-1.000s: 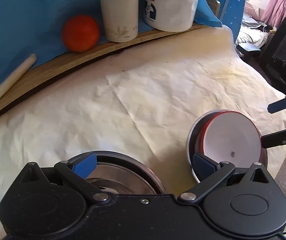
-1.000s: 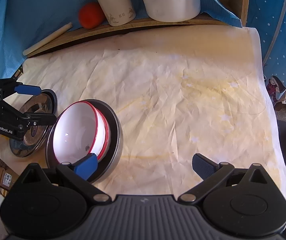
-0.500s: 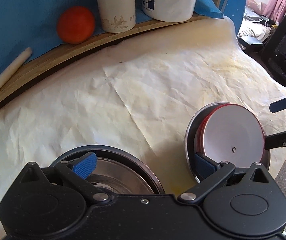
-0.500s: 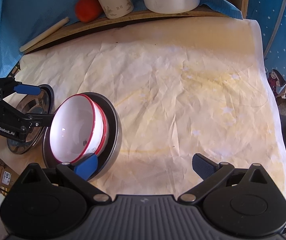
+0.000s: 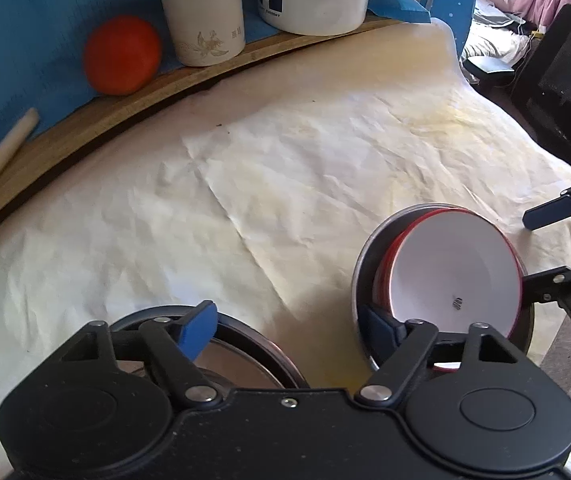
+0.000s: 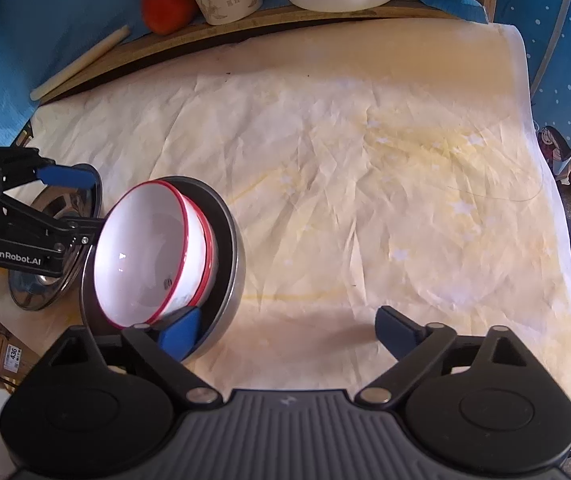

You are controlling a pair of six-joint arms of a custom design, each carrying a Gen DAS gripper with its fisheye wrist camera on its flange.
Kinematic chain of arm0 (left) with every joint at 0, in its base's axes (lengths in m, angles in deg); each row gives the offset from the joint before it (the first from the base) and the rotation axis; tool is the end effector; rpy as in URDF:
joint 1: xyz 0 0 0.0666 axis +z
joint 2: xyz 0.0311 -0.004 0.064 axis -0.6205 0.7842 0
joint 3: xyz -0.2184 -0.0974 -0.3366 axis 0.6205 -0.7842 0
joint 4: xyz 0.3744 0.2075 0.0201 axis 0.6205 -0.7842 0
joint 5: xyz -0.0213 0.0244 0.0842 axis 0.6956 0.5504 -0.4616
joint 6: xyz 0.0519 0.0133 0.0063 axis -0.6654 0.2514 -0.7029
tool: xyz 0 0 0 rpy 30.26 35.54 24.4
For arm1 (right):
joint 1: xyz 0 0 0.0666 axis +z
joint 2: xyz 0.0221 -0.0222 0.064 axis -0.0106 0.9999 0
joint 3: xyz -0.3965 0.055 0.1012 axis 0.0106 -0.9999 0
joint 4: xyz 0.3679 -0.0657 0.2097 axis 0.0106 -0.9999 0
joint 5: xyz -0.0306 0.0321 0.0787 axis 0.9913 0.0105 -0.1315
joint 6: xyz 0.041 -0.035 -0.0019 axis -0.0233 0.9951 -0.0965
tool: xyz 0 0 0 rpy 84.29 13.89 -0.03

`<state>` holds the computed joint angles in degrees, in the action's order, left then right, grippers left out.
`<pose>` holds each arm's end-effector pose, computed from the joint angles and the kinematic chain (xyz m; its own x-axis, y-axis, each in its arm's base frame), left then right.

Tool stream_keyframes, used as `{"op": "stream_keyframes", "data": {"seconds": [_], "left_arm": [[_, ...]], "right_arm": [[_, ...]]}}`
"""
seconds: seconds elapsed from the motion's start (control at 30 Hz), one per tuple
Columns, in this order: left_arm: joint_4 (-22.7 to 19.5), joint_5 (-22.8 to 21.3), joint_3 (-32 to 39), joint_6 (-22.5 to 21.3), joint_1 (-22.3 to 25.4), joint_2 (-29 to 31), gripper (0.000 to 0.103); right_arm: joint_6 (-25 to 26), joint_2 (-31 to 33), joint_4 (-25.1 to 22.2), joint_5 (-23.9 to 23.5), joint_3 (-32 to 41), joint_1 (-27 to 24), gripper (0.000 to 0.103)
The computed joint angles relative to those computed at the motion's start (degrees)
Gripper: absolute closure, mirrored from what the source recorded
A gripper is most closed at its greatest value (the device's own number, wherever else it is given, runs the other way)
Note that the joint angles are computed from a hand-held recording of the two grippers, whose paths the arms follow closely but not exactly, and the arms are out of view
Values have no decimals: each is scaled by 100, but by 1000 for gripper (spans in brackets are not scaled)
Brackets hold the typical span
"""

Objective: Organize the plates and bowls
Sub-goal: 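Move both tools to opposite rims of the plate and bowl stack, then grasp the stack rim with the left tool while the right tool grasps the opposite rim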

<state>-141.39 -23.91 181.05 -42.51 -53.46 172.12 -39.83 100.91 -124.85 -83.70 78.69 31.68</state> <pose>0.6313 -0.1798 0.4791 -0.6430 0.6487 -0.4071 0.7205 0.6927 -0.0341 0.5603 0.3530 0.4563 -0.9292 0.0651 -0.3637 -0.0207 0.9737 0.2270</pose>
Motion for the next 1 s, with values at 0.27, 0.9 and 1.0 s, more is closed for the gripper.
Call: {"op": "stream_keyframes", "data": {"seconds": [0.27, 0.9, 1.0], "left_arm": [[-40, 179, -37, -26, 10, -37, 41], [-481, 943, 64, 725, 106, 95, 87], [-383, 896, -72, 916, 88, 3, 91]], "right_arm": [[3, -25, 29, -14, 6, 24, 19], [-715, -143, 336, -600, -167, -36, 53], [-845, -118, 354, -630, -124, -31, 62]]}}
